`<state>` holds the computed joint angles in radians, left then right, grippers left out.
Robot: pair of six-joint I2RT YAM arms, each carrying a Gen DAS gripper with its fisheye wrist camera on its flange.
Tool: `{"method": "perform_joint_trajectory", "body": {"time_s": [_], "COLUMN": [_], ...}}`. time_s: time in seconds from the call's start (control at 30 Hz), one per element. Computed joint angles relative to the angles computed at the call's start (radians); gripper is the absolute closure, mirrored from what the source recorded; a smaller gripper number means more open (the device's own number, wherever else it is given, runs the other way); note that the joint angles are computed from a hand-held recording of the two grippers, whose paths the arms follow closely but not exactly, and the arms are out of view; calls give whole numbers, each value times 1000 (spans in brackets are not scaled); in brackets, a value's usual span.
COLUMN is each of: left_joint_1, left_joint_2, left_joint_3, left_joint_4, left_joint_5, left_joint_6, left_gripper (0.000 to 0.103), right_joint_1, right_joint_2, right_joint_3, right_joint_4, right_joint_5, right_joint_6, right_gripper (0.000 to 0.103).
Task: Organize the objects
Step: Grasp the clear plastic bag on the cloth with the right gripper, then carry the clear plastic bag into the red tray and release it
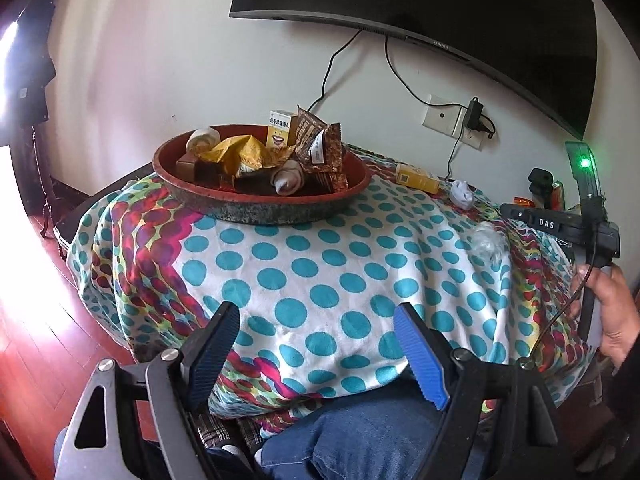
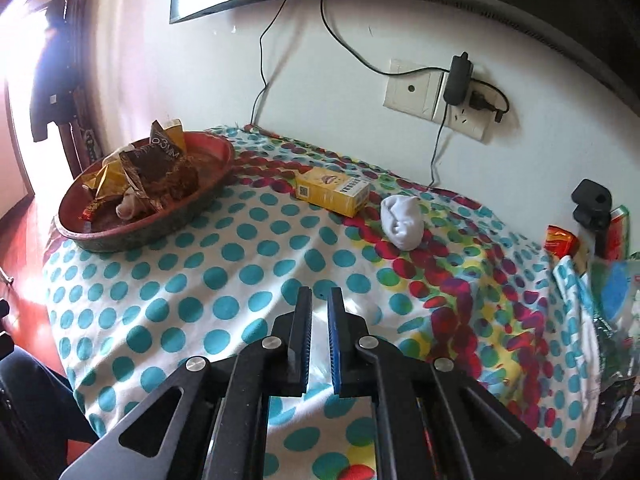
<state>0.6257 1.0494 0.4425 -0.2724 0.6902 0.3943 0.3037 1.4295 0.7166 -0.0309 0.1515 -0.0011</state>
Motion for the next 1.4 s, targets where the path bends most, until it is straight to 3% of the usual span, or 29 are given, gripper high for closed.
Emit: {"method": "perform_joint_trajectory", "body": {"time_s": [0.07, 0.1, 0.13, 0.17, 0.27, 0.33, 0.4, 0.5, 0.57, 0.67, 0.97, 1.1, 1.17, 1.23, 1.27, 1.3, 1.33, 1.37, 1.4], "left_joint_1": [0, -1, -4, -7, -18, -25, -31, -34, -36, -33, -47, -23, -9, -7, -8, -9, -9, -9, -12], "left_joint_2": [-8, -16, -24, -30, -34, -29, -23, -22, -18, -7, 17, 19, 21, 16, 14, 14, 14, 13, 8], "left_joint_3": [-2, -3, -6, -8, -11, -11, -11, -12, -12, -11, -14, -4, 3, 3, 2, 2, 3, 3, 2], "left_joint_4": [-9, -16, -17, -19, -27, -33, -37, -35, -31, -30, -13, -23, -35, -40, -41, -44, -48, -50, -50], "left_joint_5": [8, 13, 14, 14, 8, 4, -3, -8, -11, -19, -30, -15, 1, 2, -2, -3, -3, -2, -3], "left_joint_6": [4, 9, 11, 14, 20, 22, 21, 20, 18, 19, 9, 13, 18, 25, 27, 28, 27, 26, 22], "left_gripper": [21, 21, 21, 21, 21, 21, 21, 21, 21, 21, 21, 21, 21, 21, 21, 21, 21, 21, 21], "right_joint_1": [-25, -36, -39, -40, -55, -54, -70, -55, -42, -31, 29, 71, 70, 58, 64, 69, 59, 31, 9], "right_joint_2": [33, 50, 76, 95, 123, 163, 201, 218, 233, 223, 45, 92, 161, 212, 245, 281, 313, 341, 365], "right_joint_3": [28, 36, 51, 55, 17, 17, 31, 38, 50, 44, 47, 119, 153, 159, 163, 175, 199, 222, 240], "right_joint_4": [-32, -43, -70, -76, -10, 30, 47, 72, 82, 109, 46, -9, -48, -33, -10, 8, 1, -7, -10], "right_joint_5": [-45, -60, -50, -29, -51, -20, -58, -61, -53, -39, 0, 63, 54, 28, 63, 107, 101, 24, -34], "right_joint_6": [-25, -36, -34, -26, -4, 6, 32, 29, 13, 10, -12, -2, 22, 35, 40, 52, 73, 96, 119], "right_gripper": [79, 41, 9, 9, 13, 38, 59, 65, 87, 96, 98, 96, 80, 17, 14, 22, 39, 53, 75]}}
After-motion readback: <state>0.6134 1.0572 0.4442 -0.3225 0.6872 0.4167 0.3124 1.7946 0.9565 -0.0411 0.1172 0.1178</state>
